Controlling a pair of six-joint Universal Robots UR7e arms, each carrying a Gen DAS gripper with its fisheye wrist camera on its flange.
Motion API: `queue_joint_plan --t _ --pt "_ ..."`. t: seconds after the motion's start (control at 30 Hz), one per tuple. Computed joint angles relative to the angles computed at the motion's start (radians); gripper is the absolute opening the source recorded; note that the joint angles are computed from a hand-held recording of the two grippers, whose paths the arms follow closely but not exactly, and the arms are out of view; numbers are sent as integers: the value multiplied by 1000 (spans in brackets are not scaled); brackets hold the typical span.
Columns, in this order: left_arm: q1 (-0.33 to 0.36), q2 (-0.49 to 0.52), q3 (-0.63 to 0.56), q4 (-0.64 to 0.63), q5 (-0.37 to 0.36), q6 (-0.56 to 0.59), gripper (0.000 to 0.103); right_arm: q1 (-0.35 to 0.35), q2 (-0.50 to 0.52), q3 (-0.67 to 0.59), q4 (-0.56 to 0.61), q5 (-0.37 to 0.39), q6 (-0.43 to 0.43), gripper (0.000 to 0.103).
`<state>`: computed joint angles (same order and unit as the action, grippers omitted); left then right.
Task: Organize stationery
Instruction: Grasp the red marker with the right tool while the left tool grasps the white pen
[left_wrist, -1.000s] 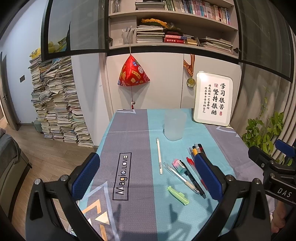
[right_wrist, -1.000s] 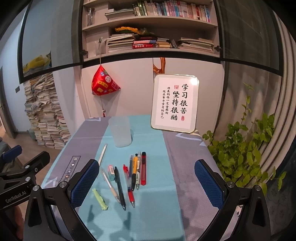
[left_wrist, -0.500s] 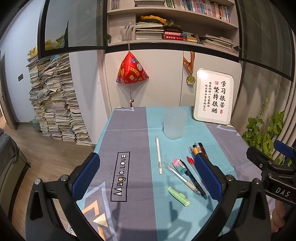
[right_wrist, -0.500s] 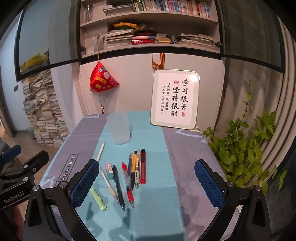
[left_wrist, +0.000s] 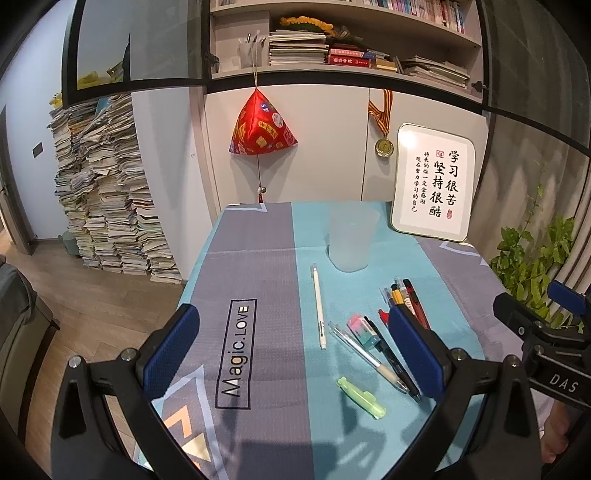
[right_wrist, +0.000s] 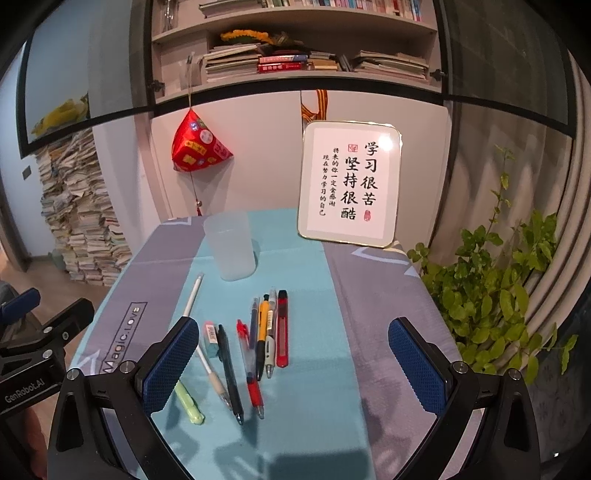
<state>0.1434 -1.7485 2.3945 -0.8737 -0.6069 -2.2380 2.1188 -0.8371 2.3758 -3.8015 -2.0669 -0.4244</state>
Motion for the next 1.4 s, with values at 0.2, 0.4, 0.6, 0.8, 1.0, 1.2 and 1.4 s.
queue_joint_plan --t 0.2,0.4,0.6,0.8,1.0,1.2,1.4 --pt "68 -20 9 -50 34 57 102 -17 12 -23 42 1 1 89" --pt "178 -50 22 -140 77 158 101 -64 28 -66 177 13 37 52" --pt "307 -66 48 -335 124 352 96 -108 64 -127 298 21 56 34" --pt "442 -33 58 -607 172 612 91 -129 106 -215 394 21 67 34" --pt "569 23 75 -987 182 930 88 -147 144 -293 471 29 73 34" --pt "679 118 50 -1246 151 1147 69 -167 163 -336 521 54 83 34" --pt "722 159 37 -1302 112 1188 53 -179 172 -362 558 55 84 34"
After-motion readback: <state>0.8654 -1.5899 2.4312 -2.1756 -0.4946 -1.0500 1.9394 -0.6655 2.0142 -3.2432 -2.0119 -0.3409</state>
